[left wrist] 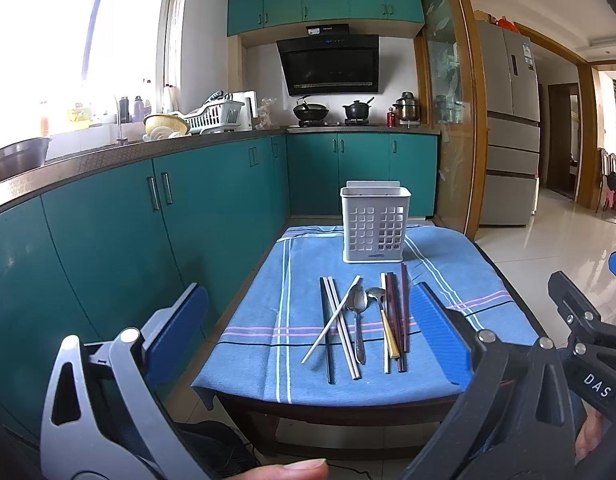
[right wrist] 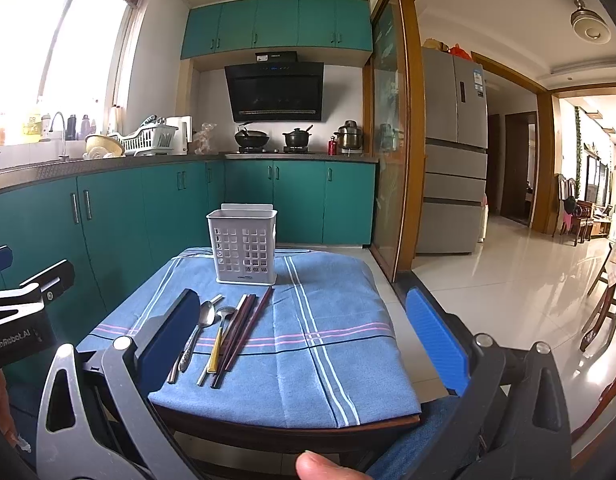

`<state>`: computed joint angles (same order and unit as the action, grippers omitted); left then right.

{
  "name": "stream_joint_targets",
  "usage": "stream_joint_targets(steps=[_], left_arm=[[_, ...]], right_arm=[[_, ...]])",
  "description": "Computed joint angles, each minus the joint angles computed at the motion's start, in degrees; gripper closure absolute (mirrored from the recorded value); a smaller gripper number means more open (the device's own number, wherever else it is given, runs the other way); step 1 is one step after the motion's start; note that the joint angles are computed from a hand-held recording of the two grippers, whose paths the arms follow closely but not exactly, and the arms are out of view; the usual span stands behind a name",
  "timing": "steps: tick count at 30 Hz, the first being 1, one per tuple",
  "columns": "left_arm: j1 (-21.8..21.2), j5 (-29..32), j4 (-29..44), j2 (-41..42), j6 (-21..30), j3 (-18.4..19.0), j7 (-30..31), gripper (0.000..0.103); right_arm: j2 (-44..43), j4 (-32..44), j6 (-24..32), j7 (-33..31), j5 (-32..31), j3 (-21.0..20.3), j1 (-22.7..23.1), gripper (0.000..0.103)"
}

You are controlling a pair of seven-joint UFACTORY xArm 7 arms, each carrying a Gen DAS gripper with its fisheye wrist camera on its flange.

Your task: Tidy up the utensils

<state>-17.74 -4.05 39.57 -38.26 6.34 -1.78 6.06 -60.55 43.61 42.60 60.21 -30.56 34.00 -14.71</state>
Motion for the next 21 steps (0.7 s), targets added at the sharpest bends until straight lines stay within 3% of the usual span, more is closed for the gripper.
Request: stream_joint_targets(steps=[21], left_arm=[[-0.19, 0.10, 0.19, 0.42, 0.43, -0.31, -0.03, 0.003]], right_arm=[[-0.39, -0.15, 0.44, -0.18, 0.17, -0.55, 0.44, 0.003]])
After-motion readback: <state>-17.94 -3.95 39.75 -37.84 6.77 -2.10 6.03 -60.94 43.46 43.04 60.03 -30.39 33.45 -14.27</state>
